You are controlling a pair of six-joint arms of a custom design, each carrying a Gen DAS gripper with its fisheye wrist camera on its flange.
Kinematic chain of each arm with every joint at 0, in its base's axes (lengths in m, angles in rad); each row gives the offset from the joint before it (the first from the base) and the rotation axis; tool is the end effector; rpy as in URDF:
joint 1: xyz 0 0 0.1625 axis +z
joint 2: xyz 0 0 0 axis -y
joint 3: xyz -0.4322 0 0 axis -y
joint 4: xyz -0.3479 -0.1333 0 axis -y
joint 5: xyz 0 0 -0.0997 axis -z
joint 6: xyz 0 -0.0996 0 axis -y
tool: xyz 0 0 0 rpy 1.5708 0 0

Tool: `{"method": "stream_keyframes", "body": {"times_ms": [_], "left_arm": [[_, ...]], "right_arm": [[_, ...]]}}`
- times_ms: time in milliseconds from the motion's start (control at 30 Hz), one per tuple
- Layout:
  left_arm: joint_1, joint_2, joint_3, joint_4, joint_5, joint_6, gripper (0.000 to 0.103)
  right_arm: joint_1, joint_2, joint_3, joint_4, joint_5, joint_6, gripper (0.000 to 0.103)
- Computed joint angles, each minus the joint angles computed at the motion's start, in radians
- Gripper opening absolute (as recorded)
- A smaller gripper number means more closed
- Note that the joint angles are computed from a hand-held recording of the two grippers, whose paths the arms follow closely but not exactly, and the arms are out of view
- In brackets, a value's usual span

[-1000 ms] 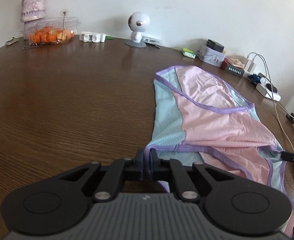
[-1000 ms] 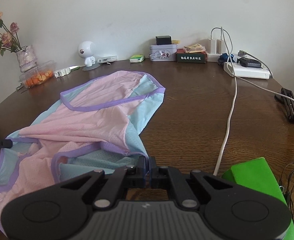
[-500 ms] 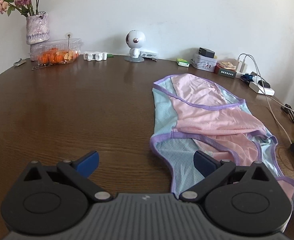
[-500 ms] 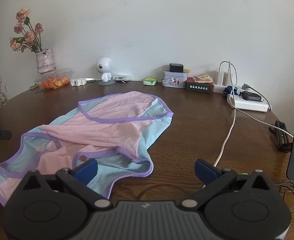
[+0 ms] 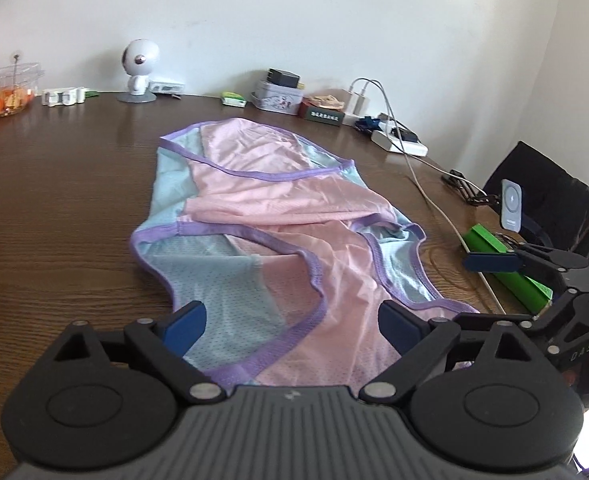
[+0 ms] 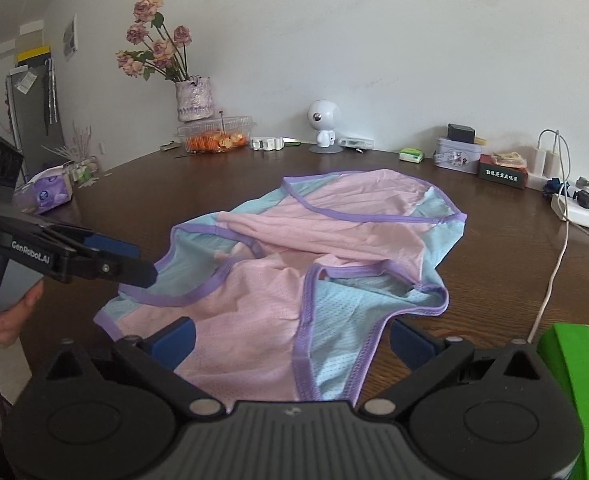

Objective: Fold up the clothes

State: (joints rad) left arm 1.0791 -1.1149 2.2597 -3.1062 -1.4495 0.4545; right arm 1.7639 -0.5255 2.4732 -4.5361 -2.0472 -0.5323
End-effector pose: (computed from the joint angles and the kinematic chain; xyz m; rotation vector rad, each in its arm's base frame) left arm -0.0909 -0.4775 0.1803 1.3221 2.6613 -0.5911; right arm 0.1577 -0.3498 0.0942 0.5184 -2.2334 1.1560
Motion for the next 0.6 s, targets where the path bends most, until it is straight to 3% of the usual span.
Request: {"method": "stream_keyframes", "body": {"times_ms": [67,167,200,233,267,300,600], "left_arm": [[-0.019,0.019,-0.016,0.052,0.034,-0.016,0.067],[-0.017,0.029,-0.021,0.086,0.028,-0.007,0.053],[-0.013,0.03,-0.02,0.089,0.02,-0.002,0.051],[-0.007,0.029,-0.018,0.086,0.012,0.002,0.041],[-0.001,0.026,-0.018,0.091,0.004,0.0,0.019],[0.005,0.019,-0.023,0.111,-0.001,-0.013,0.007],[0.017,-0.107,0.043,0.118,-0.064,-0.101,0.004]], "right_arm": [[0.013,-0.006,0.01,0.037,-0.015,0.044,0.099],[0.031,-0.004,0.003,0.077,-0.059,0.062,0.08],[0.037,-0.001,0.001,0.085,-0.074,0.061,0.061],[0.043,0.001,-0.001,0.1,-0.096,0.065,0.033],[0.049,0.005,-0.002,0.104,-0.115,0.068,0.02],[0.054,0.009,-0.002,0.105,-0.133,0.071,0.005],[0.104,-0.021,0.086,0.057,-0.126,0.106,0.003]]}}
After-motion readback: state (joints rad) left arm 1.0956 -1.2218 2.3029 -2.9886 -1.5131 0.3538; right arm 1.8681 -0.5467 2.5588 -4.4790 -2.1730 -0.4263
